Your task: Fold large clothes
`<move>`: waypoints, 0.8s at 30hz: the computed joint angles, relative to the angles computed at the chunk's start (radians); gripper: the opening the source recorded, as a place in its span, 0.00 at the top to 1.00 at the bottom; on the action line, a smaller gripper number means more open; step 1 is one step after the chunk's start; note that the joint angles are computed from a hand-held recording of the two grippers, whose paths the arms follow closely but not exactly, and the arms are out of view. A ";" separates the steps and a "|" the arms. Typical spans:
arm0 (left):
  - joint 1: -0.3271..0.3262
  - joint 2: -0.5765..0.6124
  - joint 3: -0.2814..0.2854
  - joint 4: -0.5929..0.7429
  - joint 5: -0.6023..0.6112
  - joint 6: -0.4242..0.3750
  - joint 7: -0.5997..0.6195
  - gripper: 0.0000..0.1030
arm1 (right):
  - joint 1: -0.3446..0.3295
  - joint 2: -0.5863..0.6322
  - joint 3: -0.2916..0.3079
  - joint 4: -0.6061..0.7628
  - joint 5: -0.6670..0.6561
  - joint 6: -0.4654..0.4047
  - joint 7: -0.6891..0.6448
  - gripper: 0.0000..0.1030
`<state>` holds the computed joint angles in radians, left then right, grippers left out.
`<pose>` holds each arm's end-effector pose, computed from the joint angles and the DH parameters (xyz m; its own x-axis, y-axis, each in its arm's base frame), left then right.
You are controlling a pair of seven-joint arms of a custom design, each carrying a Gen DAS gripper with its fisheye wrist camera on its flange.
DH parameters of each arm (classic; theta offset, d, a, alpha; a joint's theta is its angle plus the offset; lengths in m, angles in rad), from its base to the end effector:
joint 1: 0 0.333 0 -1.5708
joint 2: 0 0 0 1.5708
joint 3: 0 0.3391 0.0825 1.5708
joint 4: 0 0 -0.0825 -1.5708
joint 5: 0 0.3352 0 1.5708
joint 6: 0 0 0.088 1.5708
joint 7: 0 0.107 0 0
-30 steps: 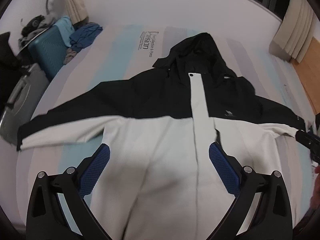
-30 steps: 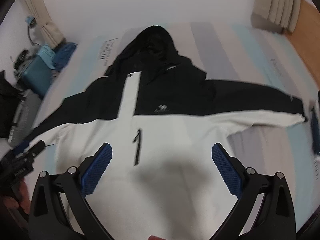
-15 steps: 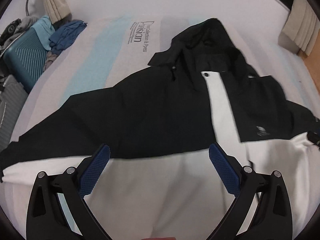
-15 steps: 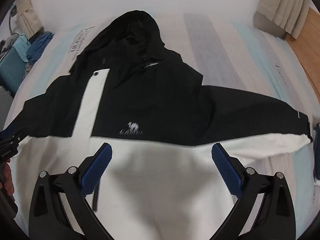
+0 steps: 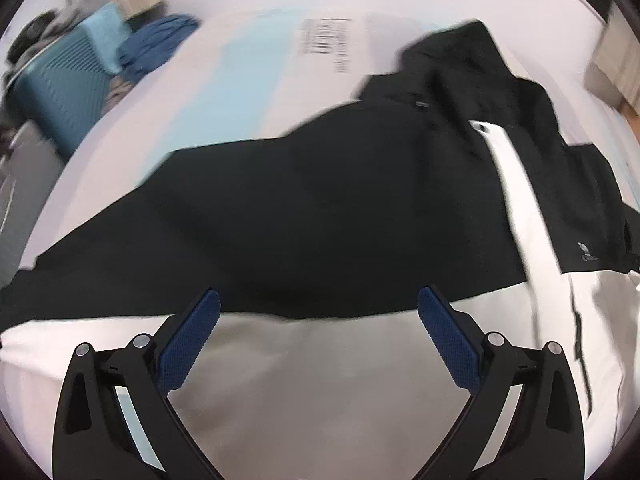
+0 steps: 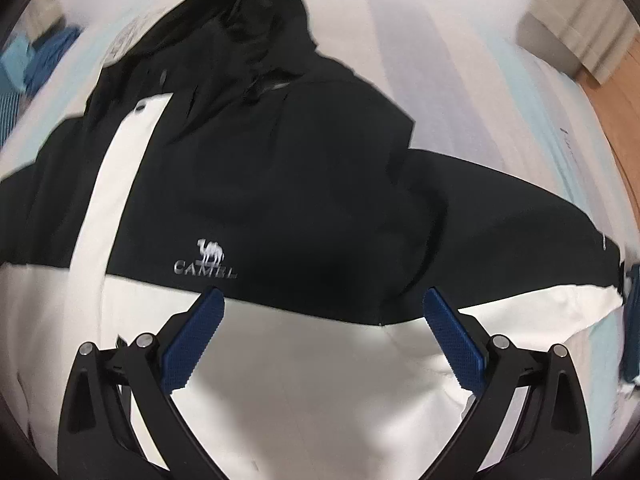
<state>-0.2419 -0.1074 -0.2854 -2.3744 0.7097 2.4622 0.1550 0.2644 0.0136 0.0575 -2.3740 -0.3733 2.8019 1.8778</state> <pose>0.3986 -0.2358 0.4371 0.3700 -0.9277 -0.0500 -0.8030 -0.2923 -0.5193 0.4669 0.1738 0.4183 0.3052 -0.9435 0.1290 -0.8466 -0.3309 -0.4169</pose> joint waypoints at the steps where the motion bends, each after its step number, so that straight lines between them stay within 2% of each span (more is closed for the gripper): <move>1: 0.005 -0.050 0.010 -0.045 -0.013 -0.004 0.001 0.06 | 0.003 -0.005 0.003 -0.002 -0.002 -0.002 -0.002 0.07; 6: 0.074 -0.291 0.058 -0.248 -0.116 -0.051 0.085 0.06 | 0.032 -0.016 0.030 0.015 0.076 -0.053 -0.126 0.07; 9: 0.124 -0.423 0.085 -0.346 -0.150 -0.088 0.148 0.06 | 0.048 -0.017 0.040 0.022 0.049 -0.078 -0.117 0.07; 14: 0.233 -0.679 0.176 -0.489 -0.171 -0.168 0.312 0.06 | 0.073 0.008 0.046 0.064 -0.041 -0.121 -0.033 0.07; 20: 0.401 -0.912 0.304 -0.585 -0.131 -0.282 0.566 0.06 | 0.118 0.052 0.054 0.124 -0.108 -0.167 0.012 0.07; 24: 0.540 -1.010 0.447 -0.625 -0.081 -0.264 0.721 0.06 | 0.148 0.062 0.055 0.155 -0.143 -0.196 0.052 0.07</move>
<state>0.2978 -1.1179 0.1617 -2.9994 0.6282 2.1977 0.8757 0.4125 0.0756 0.1125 -2.2187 -0.5162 2.6056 1.9300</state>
